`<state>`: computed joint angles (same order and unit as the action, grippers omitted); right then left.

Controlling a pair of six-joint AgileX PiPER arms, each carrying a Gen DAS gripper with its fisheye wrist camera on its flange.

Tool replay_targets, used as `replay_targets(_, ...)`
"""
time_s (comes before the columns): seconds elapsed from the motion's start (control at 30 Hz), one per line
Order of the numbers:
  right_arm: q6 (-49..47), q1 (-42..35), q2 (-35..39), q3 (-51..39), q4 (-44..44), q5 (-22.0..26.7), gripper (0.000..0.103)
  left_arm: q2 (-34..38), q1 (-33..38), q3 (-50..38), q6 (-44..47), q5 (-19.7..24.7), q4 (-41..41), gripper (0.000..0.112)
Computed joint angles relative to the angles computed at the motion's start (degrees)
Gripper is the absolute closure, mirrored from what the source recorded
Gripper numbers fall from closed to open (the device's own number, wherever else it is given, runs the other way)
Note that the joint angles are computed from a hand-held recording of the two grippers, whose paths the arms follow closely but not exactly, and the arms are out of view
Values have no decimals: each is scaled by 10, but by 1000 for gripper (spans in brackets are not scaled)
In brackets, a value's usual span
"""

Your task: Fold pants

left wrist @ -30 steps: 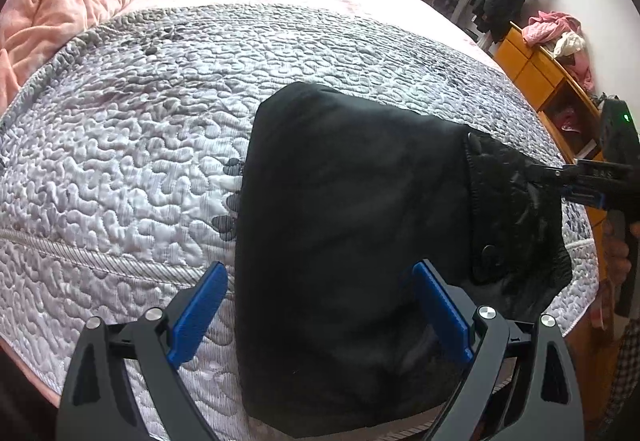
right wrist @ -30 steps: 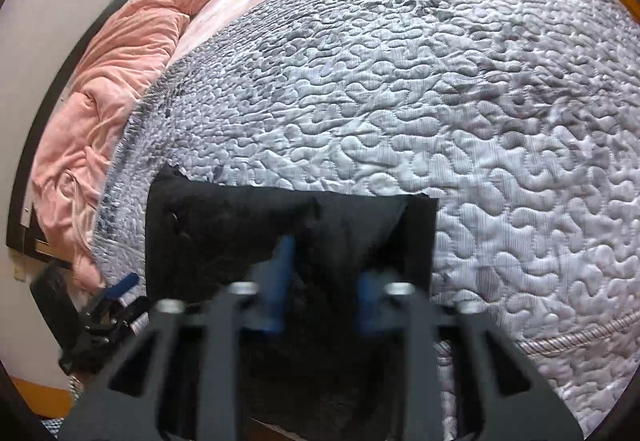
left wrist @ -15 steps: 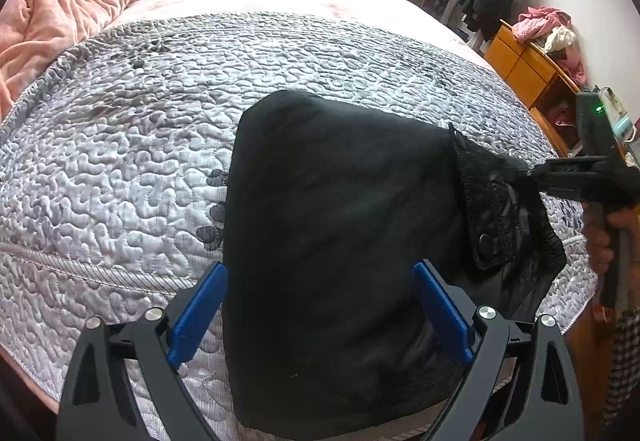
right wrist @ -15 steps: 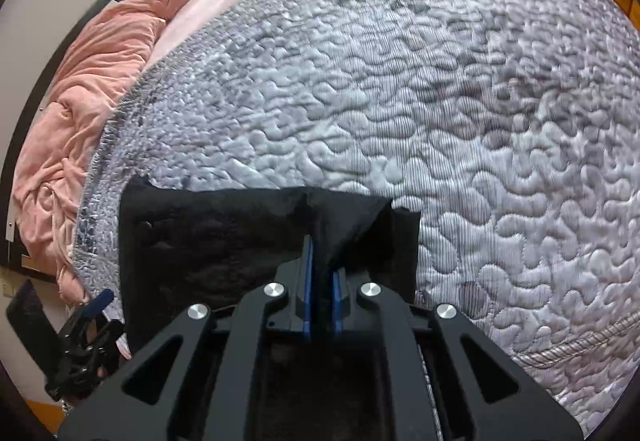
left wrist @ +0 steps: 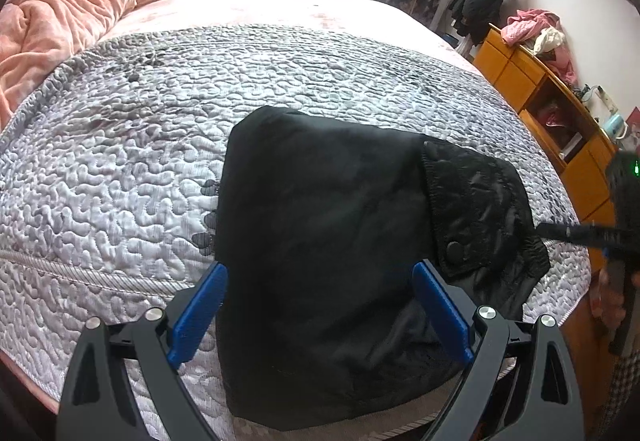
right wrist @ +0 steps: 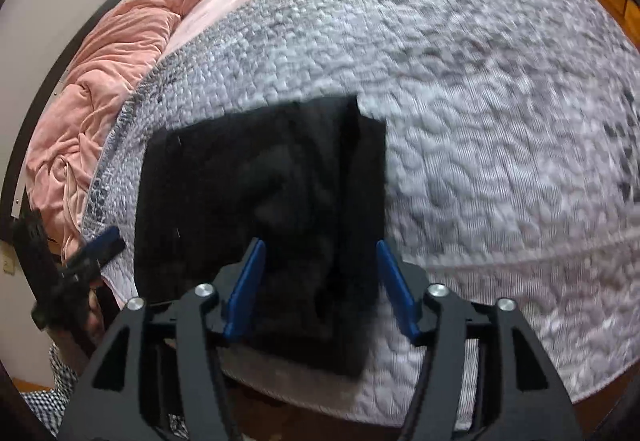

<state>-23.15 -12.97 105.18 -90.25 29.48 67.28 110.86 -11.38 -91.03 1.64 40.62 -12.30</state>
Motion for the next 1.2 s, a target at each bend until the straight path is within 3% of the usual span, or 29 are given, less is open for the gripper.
replay_targets(0.17, -23, -3, -15, 71, 22, -9, 42, -6, -6, 11, -2, 2, 4, 17)
replay_targets(0.27, -37, -4, -7, 85, 49, -6, 58, -8, -4, 22, -14, 5, 6, 17)
replay_targets(0.4, -40, 0, -18, 97, 54, -15, 69, -12, 1, 42, -28, 5, 18, 17)
replay_targets(0.63, -51, -14, -51, 95, 70, 25, 72, -20, 18, 59, -29, 8, -9, 17)
replay_targets(0.93, -41, -5, -10, 124, 42, -16, 71, -14, 16, 51, -22, 23, -4, 17)
replay_targets(1.03, -41, 6, -31, 117, 19, -18, 59, -18, 20, 51, -8, 25, -3, 17)
replay_targets(1.1, -44, 8, -48, 117, 7, -28, 41, -21, 30, 49, 13, 28, -14, 17)
replay_targets(1.2, -68, -18, -55, 110, 38, -15, 32, -11, 53, 33, 61, 57, -56, 17)
